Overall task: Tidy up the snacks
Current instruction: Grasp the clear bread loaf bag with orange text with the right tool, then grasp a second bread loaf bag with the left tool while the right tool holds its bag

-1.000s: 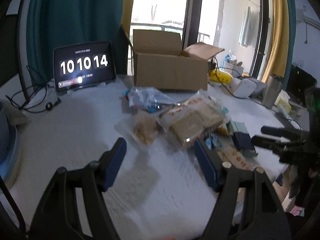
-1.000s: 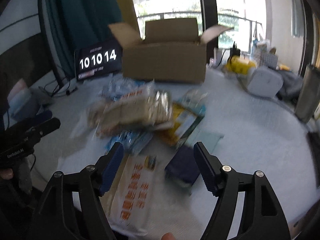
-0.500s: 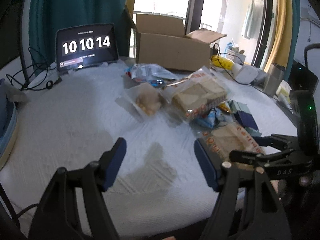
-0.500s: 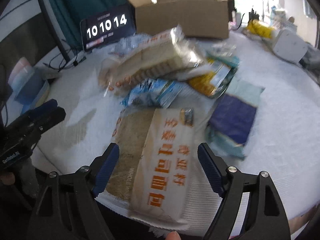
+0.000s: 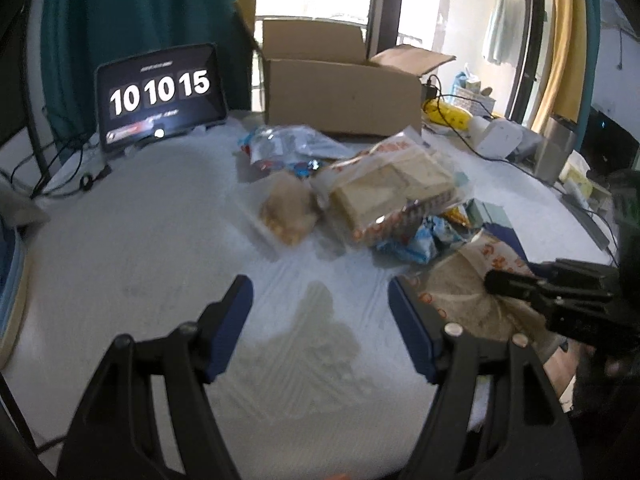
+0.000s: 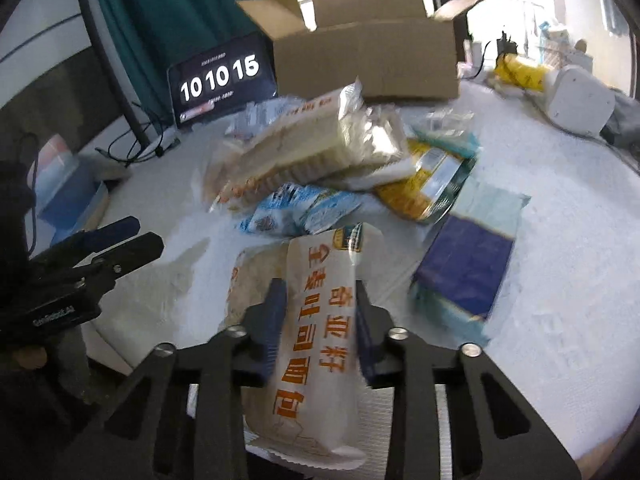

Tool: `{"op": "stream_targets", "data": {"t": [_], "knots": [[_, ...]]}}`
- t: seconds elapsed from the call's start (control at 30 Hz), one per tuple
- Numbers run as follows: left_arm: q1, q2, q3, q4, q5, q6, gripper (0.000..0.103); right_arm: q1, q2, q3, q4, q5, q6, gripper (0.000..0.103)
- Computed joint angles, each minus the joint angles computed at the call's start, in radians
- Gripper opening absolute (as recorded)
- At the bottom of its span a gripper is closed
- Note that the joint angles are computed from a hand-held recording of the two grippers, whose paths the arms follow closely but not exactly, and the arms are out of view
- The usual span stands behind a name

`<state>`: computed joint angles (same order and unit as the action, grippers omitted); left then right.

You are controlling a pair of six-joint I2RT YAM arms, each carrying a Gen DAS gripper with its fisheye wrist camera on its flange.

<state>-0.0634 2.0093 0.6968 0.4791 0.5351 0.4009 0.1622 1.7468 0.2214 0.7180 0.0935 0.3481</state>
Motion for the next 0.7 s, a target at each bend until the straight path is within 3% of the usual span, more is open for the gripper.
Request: {"op": "stream_targets", "data": {"t": [0.17, 0.43, 0.53, 0.7], "knots": [[-0.079, -0.020, 0.053, -0.046, -0.040, -0.021, 0.072, -0.072, -0.181, -0.043, -0.080, 0.019, -0.068, 0.024], [-0.175, 0.034, 0.216, -0.167, -0.051, -0.021, 0.072, -0.328, -0.452, -0.079, -0.198, -0.110, -0.224, 0.023], [-0.204, 0.067, 0.288, -0.206, -0.079, 0.011, 0.074, -0.448, -0.451, -0.060, -0.197, -0.180, -0.269, 0.023], [-0.241, 0.154, 0.471, -0.305, -0.131, 0.045, 0.074, -0.565, -0.305, 0.011, -0.131, -0.253, -0.287, 0.023]]}}
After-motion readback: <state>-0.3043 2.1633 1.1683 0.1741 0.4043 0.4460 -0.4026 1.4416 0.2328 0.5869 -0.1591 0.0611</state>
